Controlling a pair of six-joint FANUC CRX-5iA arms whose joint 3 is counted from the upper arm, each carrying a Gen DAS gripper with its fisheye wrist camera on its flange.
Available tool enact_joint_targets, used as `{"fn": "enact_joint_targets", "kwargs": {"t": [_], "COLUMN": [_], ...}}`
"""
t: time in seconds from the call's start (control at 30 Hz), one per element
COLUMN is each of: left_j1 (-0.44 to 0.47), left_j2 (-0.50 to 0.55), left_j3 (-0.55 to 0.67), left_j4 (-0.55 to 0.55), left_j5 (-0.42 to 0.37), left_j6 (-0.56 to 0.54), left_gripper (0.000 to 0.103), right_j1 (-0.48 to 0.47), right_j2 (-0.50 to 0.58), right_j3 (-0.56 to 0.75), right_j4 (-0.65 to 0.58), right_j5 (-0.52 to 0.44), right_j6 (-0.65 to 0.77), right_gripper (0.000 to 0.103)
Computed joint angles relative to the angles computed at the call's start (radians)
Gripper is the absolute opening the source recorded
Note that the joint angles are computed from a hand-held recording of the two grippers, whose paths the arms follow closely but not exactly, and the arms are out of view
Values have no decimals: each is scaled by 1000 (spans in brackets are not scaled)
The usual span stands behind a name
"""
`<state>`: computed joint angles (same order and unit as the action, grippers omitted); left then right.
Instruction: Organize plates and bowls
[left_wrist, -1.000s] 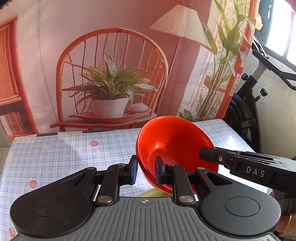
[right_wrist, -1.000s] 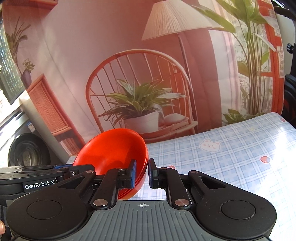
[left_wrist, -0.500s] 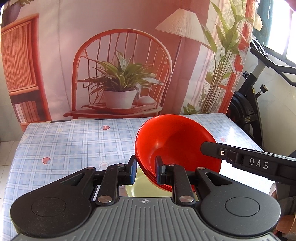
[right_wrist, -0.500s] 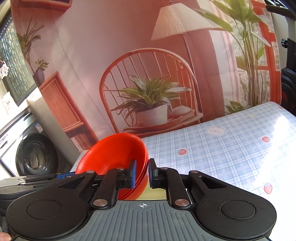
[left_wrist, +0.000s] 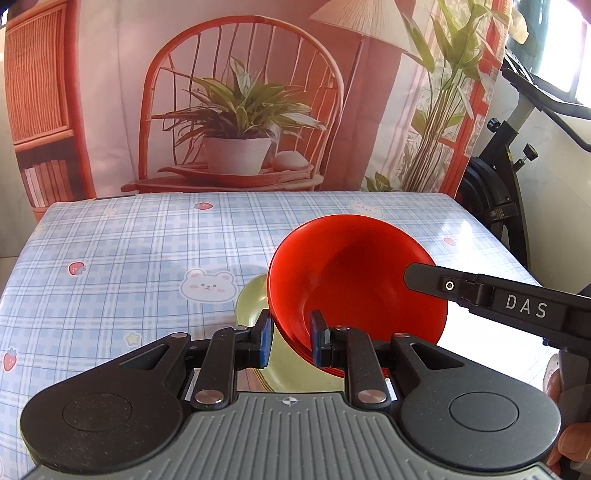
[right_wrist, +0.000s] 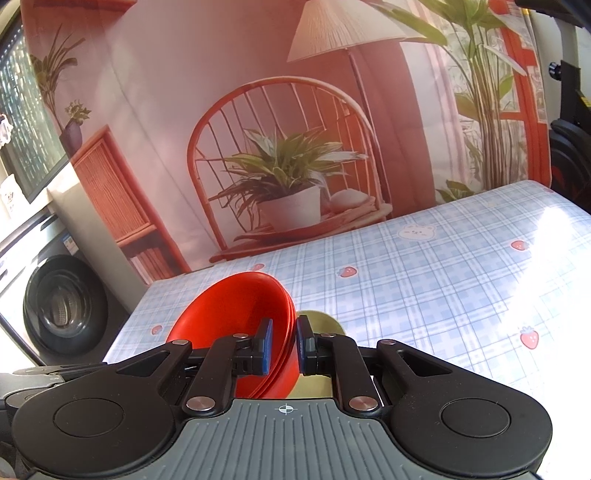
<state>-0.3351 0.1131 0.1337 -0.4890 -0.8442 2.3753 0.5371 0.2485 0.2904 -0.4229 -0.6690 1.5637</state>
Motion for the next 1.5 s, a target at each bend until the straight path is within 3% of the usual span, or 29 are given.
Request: {"fn": "enact_joint_targets", "kwargs": {"t": [1.2, 1.27, 1.37, 1.5], "left_j1": [-4, -19, -39, -57], "left_j2": [45, 49, 54, 45], "left_j3": [-18, -4, 22, 38], "left_j4": [-36, -70, -109, -151], "left_j5": [-4, -31, -76, -105], "left_j6": [55, 78, 90, 114], "left_gripper": [21, 22, 23, 25], "right_j1": [-12, -11, -5, -8], "right_j2": [64, 62, 48, 33], "right_j3": [-6, -7, -23, -26], "right_j4": [-55, -54, -37, -24], "right_j5": [-28, -25, 8, 37], "right_j6": [56, 55, 59, 61], "right_gripper": [13, 15, 26, 28]}}
